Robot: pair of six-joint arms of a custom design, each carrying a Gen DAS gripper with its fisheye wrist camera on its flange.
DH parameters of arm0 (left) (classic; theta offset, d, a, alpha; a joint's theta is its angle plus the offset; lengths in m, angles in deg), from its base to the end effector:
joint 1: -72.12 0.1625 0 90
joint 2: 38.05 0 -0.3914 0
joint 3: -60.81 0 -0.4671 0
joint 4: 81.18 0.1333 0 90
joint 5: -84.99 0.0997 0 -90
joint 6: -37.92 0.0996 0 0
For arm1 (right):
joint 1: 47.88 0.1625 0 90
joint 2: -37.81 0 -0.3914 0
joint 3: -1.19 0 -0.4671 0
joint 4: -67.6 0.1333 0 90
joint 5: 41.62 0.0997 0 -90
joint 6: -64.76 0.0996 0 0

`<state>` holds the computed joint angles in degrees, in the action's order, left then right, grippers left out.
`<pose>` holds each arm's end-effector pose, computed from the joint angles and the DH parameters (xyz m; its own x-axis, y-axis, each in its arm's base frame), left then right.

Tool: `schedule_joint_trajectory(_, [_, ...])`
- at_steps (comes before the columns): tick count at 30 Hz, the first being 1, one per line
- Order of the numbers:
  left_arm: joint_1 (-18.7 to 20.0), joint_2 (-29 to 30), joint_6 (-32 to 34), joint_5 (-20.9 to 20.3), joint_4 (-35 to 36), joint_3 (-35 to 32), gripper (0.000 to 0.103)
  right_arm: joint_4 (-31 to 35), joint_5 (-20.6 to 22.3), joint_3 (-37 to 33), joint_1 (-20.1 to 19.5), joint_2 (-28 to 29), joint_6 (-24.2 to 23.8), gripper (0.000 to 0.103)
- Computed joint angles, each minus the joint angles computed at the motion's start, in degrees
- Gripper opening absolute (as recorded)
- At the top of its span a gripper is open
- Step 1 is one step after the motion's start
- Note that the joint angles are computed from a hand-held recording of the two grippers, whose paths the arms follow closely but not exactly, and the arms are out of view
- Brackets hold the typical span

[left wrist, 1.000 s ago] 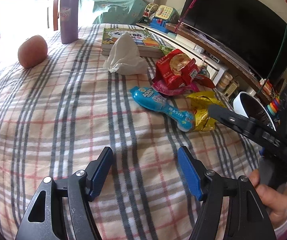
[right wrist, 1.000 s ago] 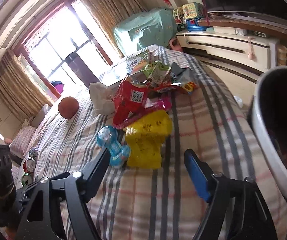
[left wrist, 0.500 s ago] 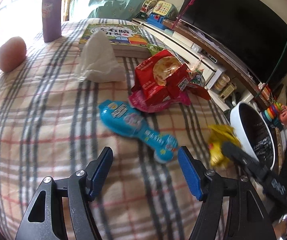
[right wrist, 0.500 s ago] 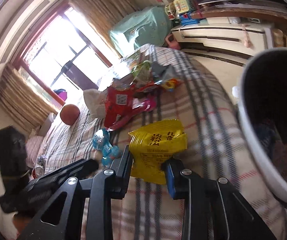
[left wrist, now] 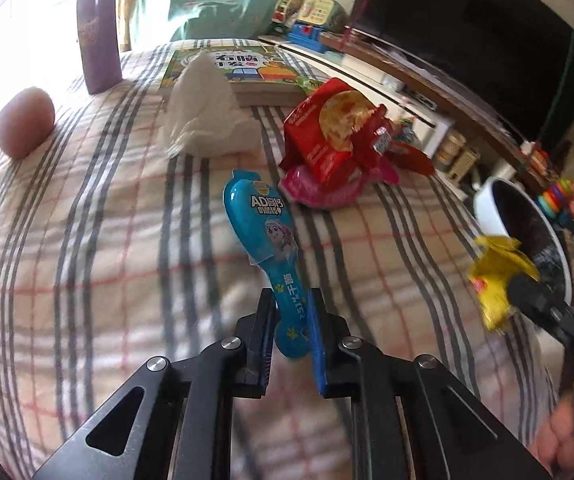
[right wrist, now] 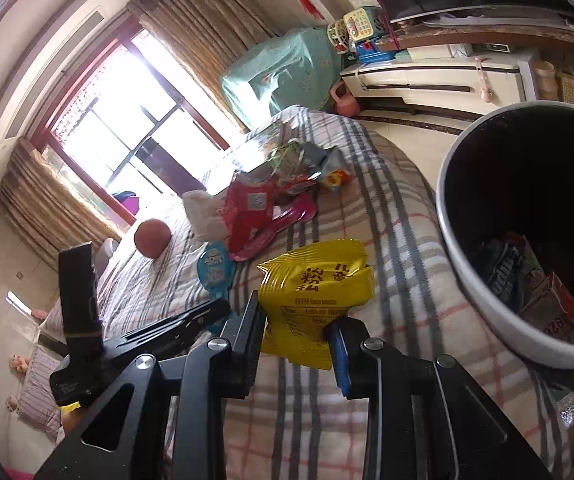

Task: Collect trash
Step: 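Grasp the blue toy-shaped candy pack with the left gripper while the right grasps the yellow snack bag, then carry the blue candy pack and yellow bag over the trash bin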

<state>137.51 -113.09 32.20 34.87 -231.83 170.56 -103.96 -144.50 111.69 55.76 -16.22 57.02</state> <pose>-0.0740 -0.6350 0.2495 -0.8477 -0.0172 -0.5301 0.2914 0.8199 -0.4927 0.2540 -0.5757 0.0442 -0.9320 -0.2553 0.2571 -0.3422 0.8535 -0.3930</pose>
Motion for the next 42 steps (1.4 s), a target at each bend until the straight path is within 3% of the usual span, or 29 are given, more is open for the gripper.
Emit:
schedule_joint_trajectory(5, [0.38,-5.8,1.69,-2.66,3.01,3.5,0.013,0.68,0.53,0.71,0.43,-0.15,-0.18,0.03])
schedule_joint_trajectory(7, [0.68,-6.32,1.58,-1.95,3.29,4.14,0.014,0.88,0.74,0.82,0.51,-0.1,-0.03,0.03])
schedule_joint_trajectory(13, [0.6,-6.09,-1.0,-1.3,3.12,4.15,0.032,0.91,0.32,1.2,0.76,0.08,0.32,0.03])
schedule_joint_trajectory(16, [0.13,-4.8,-0.11,0.91,0.73,4.31,0.032,0.77,0.1,1.52,0.88,-0.15,0.38,0.03])
schedule_joint_trajectory(19, [-0.52,-3.55,1.17,3.15,-1.22,4.49,0.019,0.46,-0.37,1.76,1.11,-0.31,0.27,0.03])
schedule_joint_trajectory(32, [-4.74,-5.75,4.19,-0.53,-2.79,7.7,0.018,-1.98,-3.76,4.35,2.87,-3.53,-2.15,0.03])
schedule_joint_trajectory(42, [-7.17,-3.66,5.45,-1.97,-2.04,6.71,0.018,-3.93,-6.75,7.08,2.65,-8.25,-3.17,0.03])
